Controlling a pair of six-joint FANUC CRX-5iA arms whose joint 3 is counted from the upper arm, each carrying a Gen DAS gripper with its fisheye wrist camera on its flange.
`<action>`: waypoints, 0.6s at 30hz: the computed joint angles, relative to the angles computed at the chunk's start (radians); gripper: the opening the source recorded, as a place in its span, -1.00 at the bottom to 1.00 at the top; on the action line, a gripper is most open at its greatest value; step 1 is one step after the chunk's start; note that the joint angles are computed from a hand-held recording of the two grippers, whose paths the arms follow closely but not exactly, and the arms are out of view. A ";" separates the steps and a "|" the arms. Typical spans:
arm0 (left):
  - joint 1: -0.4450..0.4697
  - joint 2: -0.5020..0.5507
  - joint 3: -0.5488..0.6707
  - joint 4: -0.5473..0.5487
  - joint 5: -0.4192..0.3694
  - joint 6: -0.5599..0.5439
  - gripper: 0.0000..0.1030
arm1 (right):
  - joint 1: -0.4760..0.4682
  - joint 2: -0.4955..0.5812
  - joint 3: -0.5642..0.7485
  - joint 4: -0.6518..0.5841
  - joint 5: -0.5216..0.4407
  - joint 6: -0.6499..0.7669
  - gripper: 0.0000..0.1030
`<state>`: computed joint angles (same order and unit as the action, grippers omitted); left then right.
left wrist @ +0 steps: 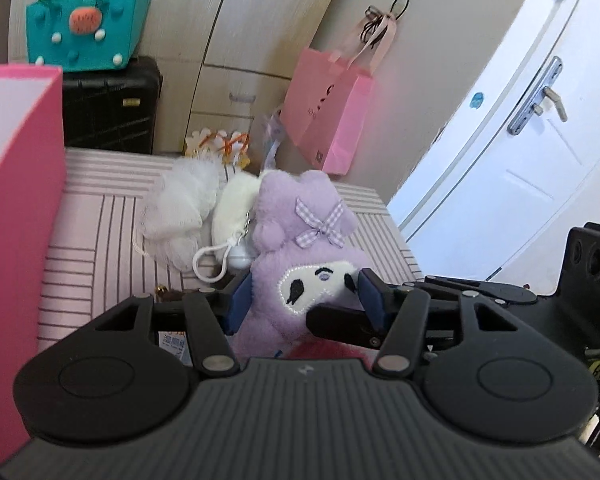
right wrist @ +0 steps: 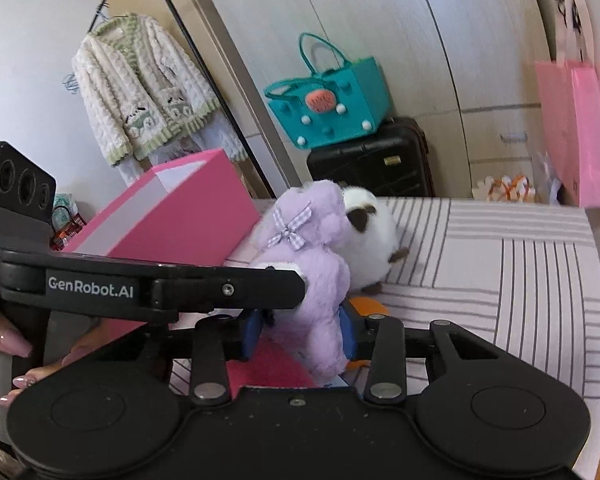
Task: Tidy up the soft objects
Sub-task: 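Move the left tool to the lilac plush toy and grasp it, then carry the lilac plush into the pink box and open the left tool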
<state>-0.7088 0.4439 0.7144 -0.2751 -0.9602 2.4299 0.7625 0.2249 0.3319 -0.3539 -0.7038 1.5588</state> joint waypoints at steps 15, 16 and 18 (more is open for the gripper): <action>-0.057 -0.125 -0.044 -0.054 -0.080 -0.010 0.09 | 0.105 -0.075 0.005 0.121 -0.074 -0.090 -0.13; -0.060 -0.134 -0.054 -0.048 -0.083 -0.006 0.09 | 0.113 -0.080 0.005 0.122 -0.086 -0.099 -0.13; -0.066 -0.159 -0.085 -0.038 -0.083 0.005 0.09 | 0.127 -0.090 0.004 0.124 -0.114 -0.112 -0.13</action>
